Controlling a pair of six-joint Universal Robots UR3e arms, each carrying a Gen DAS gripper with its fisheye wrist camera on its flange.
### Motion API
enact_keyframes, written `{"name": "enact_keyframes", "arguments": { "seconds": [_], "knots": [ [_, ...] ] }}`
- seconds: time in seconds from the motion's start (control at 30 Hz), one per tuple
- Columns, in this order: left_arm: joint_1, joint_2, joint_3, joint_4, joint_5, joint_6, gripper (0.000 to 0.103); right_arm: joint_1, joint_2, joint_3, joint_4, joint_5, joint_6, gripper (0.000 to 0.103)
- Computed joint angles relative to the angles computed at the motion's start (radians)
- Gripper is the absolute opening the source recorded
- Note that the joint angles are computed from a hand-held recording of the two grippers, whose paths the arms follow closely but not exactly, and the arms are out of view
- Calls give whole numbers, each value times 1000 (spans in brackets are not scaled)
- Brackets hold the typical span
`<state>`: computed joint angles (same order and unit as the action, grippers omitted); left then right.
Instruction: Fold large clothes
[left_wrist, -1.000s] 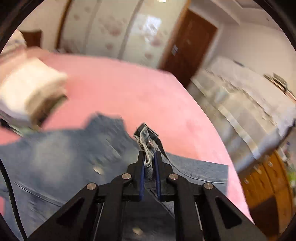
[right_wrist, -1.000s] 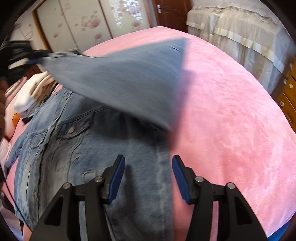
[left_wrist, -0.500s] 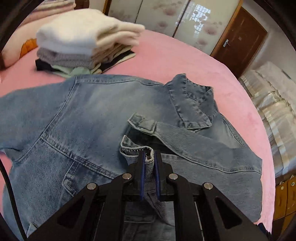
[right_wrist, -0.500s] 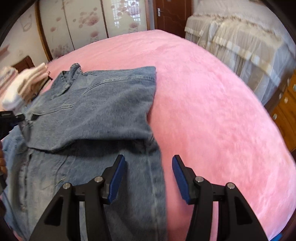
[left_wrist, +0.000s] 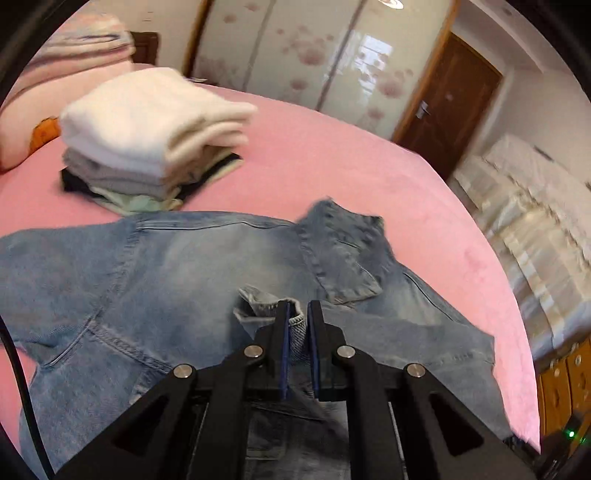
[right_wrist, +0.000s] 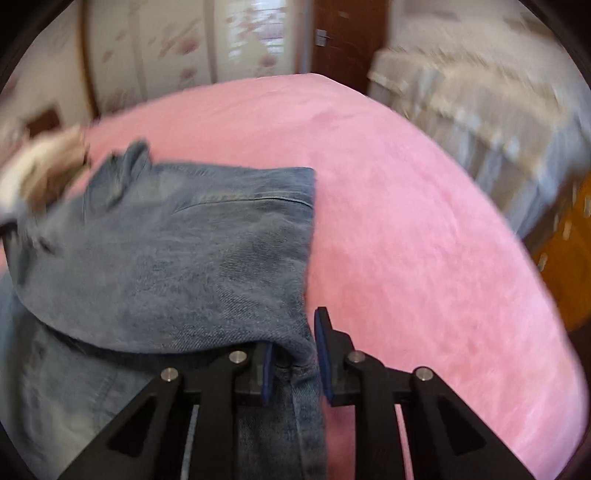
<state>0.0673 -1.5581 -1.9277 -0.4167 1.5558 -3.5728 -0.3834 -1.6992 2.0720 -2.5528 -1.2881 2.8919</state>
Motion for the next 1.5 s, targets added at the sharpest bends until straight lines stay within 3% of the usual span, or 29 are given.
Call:
{"name": "enact_keyframes", "arguments": {
  "seconds": [0.03,0.13,0.27,0.33,0.47,0.6,0.77,0.83,1.13,1.27,1.4,1.47,1.5],
  "knots": [
    [15,-1,-18,-7,-4,4,7,-3,16,3,14,-1,7,19],
    [59,-7,-73,-59,-31,32,9,22,27,20,-1,-42,5,32],
    [173,91,-181,-118,-158,113,19,19,-45,13,62,-59,-32,49],
    [262,142,-203,-179,-271,172,40,-17,-108,26,119,-17,-87,49],
    [369,146,-139,-283,-410,261,48,-79,-237,52,226,51,-184,49],
    [349,-43,94,-384,-460,311,48,-80,-276,45,246,63,-183,49],
    [284,-330,429,-545,-443,330,47,-21,-244,29,194,44,-113,49],
    [269,-413,520,-595,-417,340,42,16,-211,17,161,15,-86,49],
    [268,-415,472,-618,-433,581,41,119,88,-220,59,-84,40,49],
    [257,-433,499,-639,-422,610,41,120,247,-403,122,-79,88,49],
    [241,-481,574,-711,-436,657,60,101,388,-576,199,-50,141,49],
    [199,-501,620,-725,-373,644,60,85,464,-678,267,-15,158,49],
    [173,-510,644,-726,-330,632,55,81,501,-729,300,-6,165,49]
  ]
}}
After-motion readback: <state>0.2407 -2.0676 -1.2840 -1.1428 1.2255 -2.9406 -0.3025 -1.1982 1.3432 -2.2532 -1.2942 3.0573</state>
